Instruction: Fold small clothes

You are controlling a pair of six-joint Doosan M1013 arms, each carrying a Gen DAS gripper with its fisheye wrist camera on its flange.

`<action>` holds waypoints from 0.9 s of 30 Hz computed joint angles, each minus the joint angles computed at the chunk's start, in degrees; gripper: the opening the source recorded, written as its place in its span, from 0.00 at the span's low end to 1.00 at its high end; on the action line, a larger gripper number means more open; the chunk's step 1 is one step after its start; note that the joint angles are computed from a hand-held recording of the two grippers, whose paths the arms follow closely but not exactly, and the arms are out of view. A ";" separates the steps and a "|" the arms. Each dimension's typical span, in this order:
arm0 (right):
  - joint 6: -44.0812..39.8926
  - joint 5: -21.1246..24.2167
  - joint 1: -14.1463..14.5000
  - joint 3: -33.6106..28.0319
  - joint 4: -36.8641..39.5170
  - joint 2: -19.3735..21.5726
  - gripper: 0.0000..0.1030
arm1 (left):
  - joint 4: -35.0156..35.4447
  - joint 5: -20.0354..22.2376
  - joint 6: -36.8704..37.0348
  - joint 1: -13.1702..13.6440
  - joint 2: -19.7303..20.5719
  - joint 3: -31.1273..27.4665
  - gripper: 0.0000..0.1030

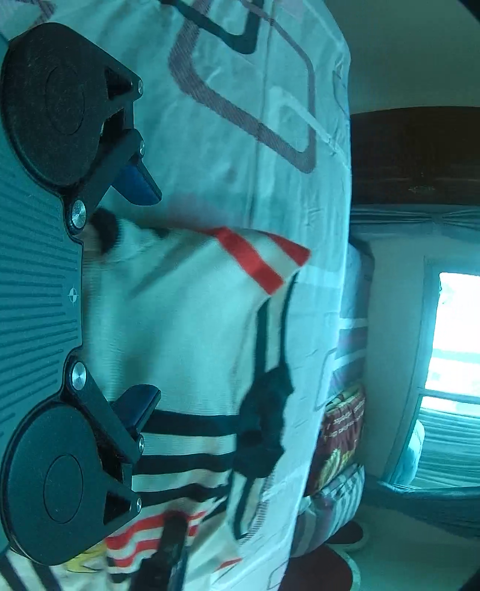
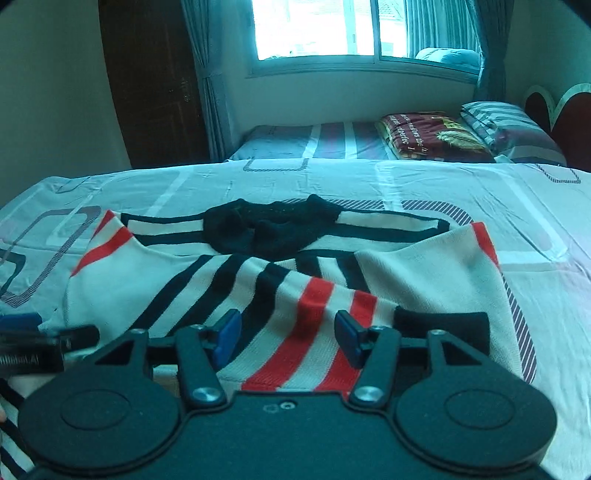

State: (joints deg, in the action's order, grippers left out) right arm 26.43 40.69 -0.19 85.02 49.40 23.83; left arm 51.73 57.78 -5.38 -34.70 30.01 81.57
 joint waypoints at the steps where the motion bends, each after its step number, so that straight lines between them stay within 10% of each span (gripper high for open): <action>1: -0.13 -0.07 -0.21 0.03 0.74 -0.10 0.54 | 0.27 -0.06 -0.41 0.07 -0.09 -0.04 1.00; 27: 1.07 2.28 -2.11 -0.53 -0.98 0.09 0.56 | -2.63 2.70 3.17 -0.96 2.16 -4.28 1.00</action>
